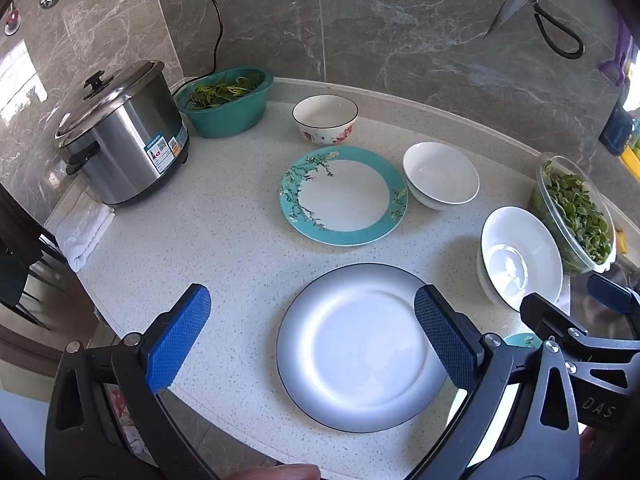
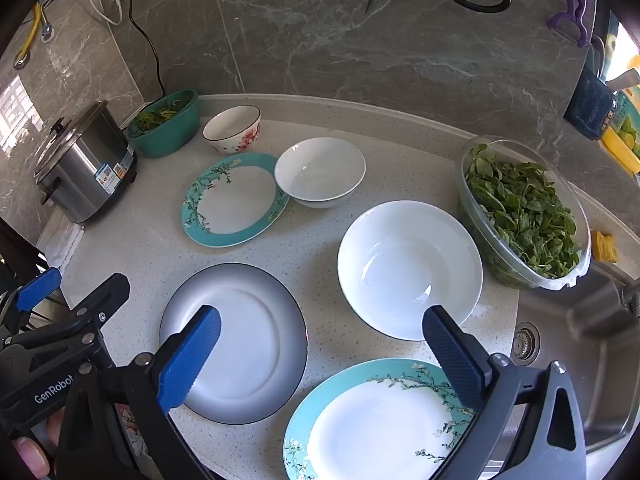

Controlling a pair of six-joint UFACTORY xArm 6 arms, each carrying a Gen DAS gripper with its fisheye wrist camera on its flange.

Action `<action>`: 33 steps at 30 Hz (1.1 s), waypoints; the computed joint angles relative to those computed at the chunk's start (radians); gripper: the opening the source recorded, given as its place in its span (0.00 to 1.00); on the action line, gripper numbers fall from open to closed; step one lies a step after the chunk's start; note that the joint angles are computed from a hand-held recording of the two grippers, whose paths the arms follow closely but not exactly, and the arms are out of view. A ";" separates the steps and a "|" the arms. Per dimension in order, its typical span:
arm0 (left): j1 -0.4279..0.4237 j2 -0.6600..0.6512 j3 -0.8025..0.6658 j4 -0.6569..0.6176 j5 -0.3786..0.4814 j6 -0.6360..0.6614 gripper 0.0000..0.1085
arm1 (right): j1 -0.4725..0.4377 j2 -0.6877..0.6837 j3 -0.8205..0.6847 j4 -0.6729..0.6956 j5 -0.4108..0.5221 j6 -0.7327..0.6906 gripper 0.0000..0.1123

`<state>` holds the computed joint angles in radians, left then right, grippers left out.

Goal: Organize plates and bowls

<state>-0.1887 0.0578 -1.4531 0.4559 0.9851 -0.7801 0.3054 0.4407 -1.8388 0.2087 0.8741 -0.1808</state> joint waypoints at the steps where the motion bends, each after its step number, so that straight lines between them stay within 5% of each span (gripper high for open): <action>1: 0.000 -0.001 0.003 0.000 0.000 0.000 0.95 | 0.000 0.001 -0.002 -0.001 0.003 0.001 0.92; 33: 0.004 -0.028 0.041 -0.008 -0.006 -0.004 0.95 | 0.011 -0.009 0.014 -0.008 0.000 0.013 0.92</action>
<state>-0.1848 0.0297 -1.4119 0.4481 0.9786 -0.7837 0.3161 0.4316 -1.8245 0.2009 0.8744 -0.1681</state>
